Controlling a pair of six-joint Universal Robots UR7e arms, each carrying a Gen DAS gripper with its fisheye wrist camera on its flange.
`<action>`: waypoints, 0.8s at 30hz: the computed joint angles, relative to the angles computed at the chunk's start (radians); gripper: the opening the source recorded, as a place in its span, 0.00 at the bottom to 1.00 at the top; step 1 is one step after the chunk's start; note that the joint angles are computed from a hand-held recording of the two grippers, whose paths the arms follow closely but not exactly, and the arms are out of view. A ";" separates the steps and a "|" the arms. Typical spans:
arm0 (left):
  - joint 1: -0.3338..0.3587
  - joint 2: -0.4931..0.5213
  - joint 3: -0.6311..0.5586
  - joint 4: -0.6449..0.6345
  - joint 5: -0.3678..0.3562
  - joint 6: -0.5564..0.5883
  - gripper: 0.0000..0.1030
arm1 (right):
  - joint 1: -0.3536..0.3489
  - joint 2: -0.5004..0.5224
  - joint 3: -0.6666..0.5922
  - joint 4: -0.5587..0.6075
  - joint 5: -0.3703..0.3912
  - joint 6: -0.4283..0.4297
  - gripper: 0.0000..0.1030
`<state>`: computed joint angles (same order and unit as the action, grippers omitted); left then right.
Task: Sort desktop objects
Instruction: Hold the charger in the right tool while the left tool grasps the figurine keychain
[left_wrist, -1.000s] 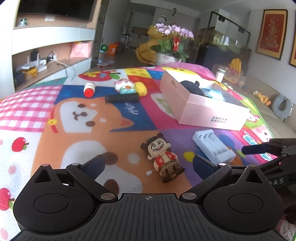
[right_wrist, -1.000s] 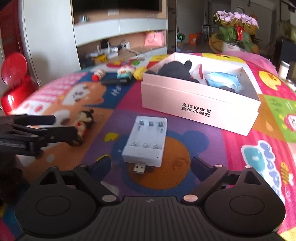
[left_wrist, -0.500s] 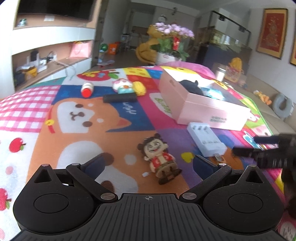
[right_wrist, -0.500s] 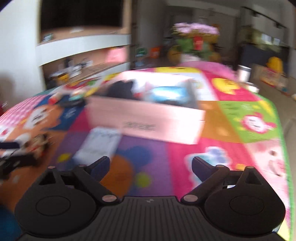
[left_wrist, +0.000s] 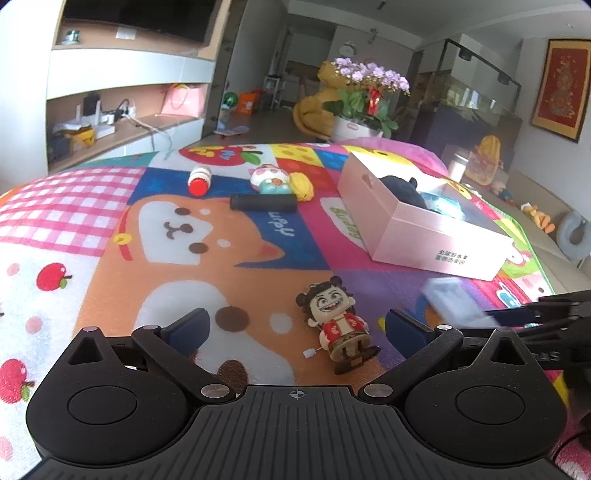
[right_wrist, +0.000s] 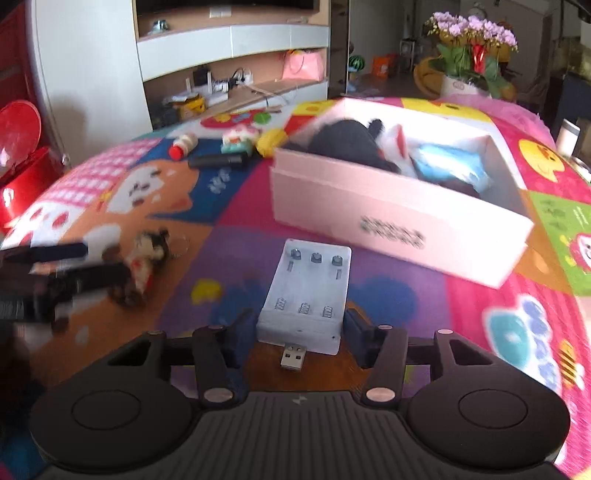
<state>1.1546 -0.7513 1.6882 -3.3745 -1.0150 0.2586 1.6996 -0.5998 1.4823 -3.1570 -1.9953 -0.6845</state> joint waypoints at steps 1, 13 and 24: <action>-0.001 -0.001 0.000 0.010 -0.006 0.001 1.00 | -0.006 -0.017 0.024 -0.021 -0.007 -0.023 0.49; -0.028 0.022 -0.015 0.099 -0.051 0.052 1.00 | -0.042 -0.022 0.055 -0.443 -0.120 -0.167 0.91; -0.042 0.017 0.000 0.064 0.003 0.107 1.00 | -0.068 -0.001 -0.063 -0.099 -0.004 0.099 1.00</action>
<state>1.1122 -0.7341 1.6884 -3.3100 -1.0118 0.3654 1.6318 -0.6012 1.4195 -3.2556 -1.9997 -0.5850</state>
